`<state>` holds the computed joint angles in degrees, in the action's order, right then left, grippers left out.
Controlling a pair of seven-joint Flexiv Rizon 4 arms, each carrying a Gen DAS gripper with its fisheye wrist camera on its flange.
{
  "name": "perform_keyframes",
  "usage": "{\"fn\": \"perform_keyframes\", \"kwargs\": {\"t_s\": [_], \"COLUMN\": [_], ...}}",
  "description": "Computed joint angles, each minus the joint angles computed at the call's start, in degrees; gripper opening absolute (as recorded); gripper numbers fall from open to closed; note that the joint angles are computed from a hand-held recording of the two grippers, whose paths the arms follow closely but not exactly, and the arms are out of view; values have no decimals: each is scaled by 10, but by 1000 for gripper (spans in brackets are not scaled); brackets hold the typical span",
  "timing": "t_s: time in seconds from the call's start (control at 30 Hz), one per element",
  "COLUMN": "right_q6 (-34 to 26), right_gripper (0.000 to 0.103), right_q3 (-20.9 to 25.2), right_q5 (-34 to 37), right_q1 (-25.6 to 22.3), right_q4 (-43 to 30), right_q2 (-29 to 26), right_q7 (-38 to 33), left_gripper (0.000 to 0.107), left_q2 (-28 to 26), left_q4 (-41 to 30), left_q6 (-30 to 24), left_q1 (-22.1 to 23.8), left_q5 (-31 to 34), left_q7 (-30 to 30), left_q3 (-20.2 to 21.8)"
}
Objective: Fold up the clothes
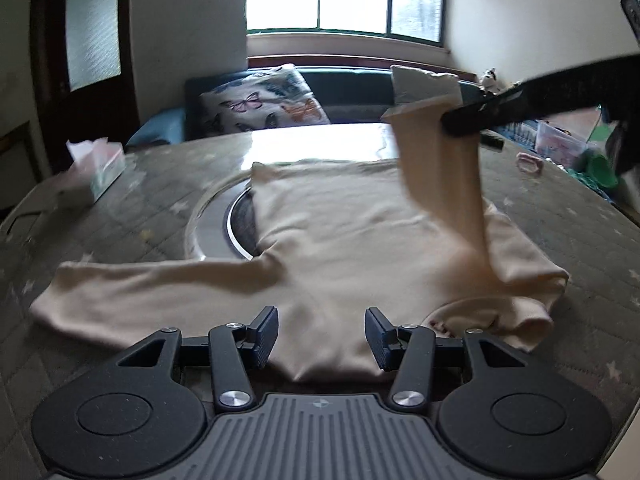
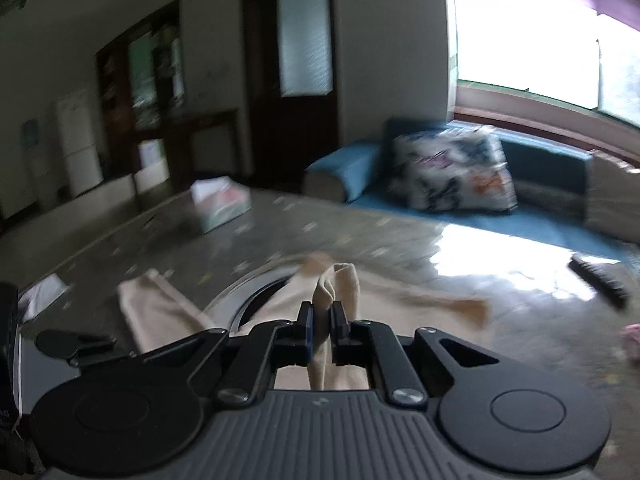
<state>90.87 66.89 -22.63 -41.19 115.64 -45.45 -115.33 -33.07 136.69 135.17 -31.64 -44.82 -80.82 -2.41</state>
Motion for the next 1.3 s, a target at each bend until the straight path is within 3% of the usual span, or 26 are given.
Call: {"fn": "perform_keyframes", "kwargs": {"t_s": [0.3,0.43,0.7,0.97,1.1,1.3], "right_q6": [-40,-68,-100,-105,-105,-108], "right_gripper": [20,20,20,20,20,19], "right_q3": [13,-21,-113,-101,-95,-150], "right_q5": [23,39,95,156,183,221], "right_q1": [-26,-32,0,-3,20,84], "right_q4": [10,1,-8,-35,-61,-89], "right_q2": [11,33,48,39,21,19], "right_q7": [-44,-72,-83,-133,-156,-154], "left_gripper": [51,51,49,39,34,36], "left_q2": [8,3,-17,-23,-27,-16], "left_q4": [7,-9,-50,-58,-64,-42], "left_q6": [12,10,-19,-43,-56,-53], "left_q1": [-6,-1,3,-1,-12,0], "left_q5": [-9,-3,-3,-16,-49,-36], "left_q7": [-1,6,32,41,53,32], "left_q3": [1,-2,-1,9,15,12]}}
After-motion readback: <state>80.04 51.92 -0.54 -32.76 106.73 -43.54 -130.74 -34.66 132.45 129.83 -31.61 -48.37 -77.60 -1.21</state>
